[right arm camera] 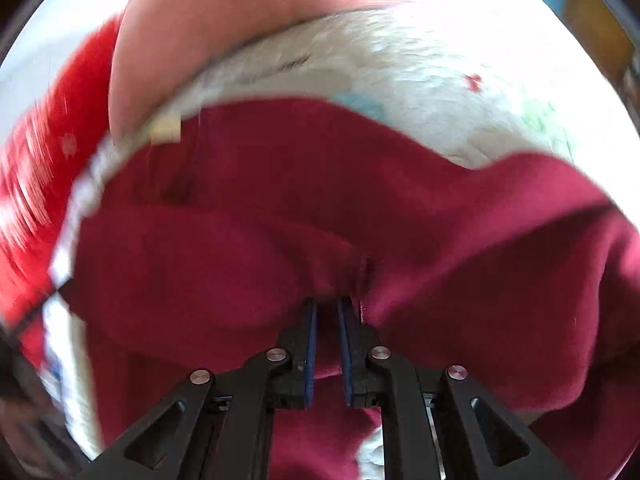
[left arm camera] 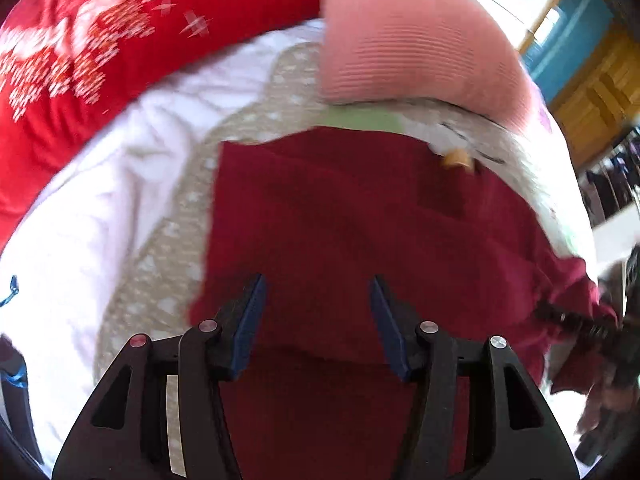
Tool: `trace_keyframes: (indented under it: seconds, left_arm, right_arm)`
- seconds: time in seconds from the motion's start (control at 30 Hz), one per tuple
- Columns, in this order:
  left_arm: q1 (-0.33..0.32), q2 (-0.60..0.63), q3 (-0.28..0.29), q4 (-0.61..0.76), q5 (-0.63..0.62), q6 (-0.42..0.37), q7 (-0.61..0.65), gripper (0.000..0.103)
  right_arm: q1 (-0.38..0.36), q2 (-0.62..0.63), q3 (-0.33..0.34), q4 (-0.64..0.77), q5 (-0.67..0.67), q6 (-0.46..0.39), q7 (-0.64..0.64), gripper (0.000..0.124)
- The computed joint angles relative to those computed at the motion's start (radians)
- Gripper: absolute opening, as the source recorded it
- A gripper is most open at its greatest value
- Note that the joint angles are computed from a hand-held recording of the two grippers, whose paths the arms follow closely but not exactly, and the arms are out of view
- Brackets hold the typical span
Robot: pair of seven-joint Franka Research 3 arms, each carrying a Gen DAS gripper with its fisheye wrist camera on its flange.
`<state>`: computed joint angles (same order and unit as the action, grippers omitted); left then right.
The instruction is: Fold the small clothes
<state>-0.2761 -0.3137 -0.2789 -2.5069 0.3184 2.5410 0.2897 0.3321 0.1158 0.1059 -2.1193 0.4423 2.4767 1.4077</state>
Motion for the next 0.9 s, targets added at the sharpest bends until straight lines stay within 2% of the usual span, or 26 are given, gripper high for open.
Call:
trace_keyframes:
  seconds: [0.03, 0.17, 0.23, 0.3, 0.37, 0.43, 0.5, 0.57, 0.63, 0.73, 0.83, 0.9]
  left_arm:
    - [-0.002, 0.021, -0.004, 0.024, 0.005, -0.002, 0.007, 0.054]
    - [-0.045, 0.104, 0.004, 0.110, -0.074, -0.014, 0.088, 0.054]
    - [-0.055, 0.151, 0.001, 0.148, -0.096, 0.009, 0.108, 0.054]
    - [-0.055, 0.190, -0.007, 0.180, -0.080, 0.035, 0.101, 0.054]
    - [-0.058, 0.247, -0.012, 0.226, -0.058, 0.049, 0.099, 0.054]
    - [-0.063, 0.294, -0.010, 0.261, -0.067, 0.044, 0.124, 0.054]
    - [-0.066, 0.342, -0.007, 0.297, -0.101, 0.009, 0.174, 0.054]
    - [-0.069, 0.374, -0.004, 0.321, -0.110, -0.025, 0.189, 0.054]
    - [-0.072, 0.378, -0.003, 0.325, -0.098, -0.021, 0.185, 0.061]
    - [-0.077, 0.373, -0.004, 0.344, -0.105, -0.054, 0.189, 0.061]
    - [-0.073, 0.337, -0.002, 0.315, -0.138, -0.002, 0.179, 0.061]
    - [-0.073, 0.319, -0.002, 0.306, -0.154, 0.000, 0.179, 0.061]
  right_arm:
    - [-0.014, -0.017, -0.002, -0.001, 0.051, -0.023, -0.020, 0.009]
    - [-0.034, -0.157, -0.028, -0.101, 0.087, 0.001, -0.009, 0.010]
    - [-0.050, -0.227, -0.050, -0.152, 0.144, -0.019, -0.023, 0.015]
    - [-0.057, -0.268, -0.064, -0.188, 0.181, -0.040, -0.020, 0.029]
    - [-0.052, -0.274, -0.047, -0.204, 0.163, -0.022, 0.035, 0.031]
    - [-0.037, -0.264, -0.047, -0.196, 0.195, -0.015, 0.015, 0.031]
    - [-0.022, -0.231, -0.037, -0.168, 0.204, 0.007, -0.003, 0.031]
    - [-0.018, -0.206, -0.021, -0.145, 0.135, 0.001, 0.051, 0.031]
    - [-0.015, -0.221, -0.034, -0.168, 0.211, -0.004, 0.026, 0.031]
    - [-0.023, -0.267, -0.051, -0.232, 0.280, -0.001, 0.026, 0.031]
    - [-0.064, -0.308, -0.070, -0.301, 0.256, 0.036, 0.120, 0.033]
    - [-0.093, -0.322, -0.076, -0.335, 0.223, 0.078, 0.196, 0.037]
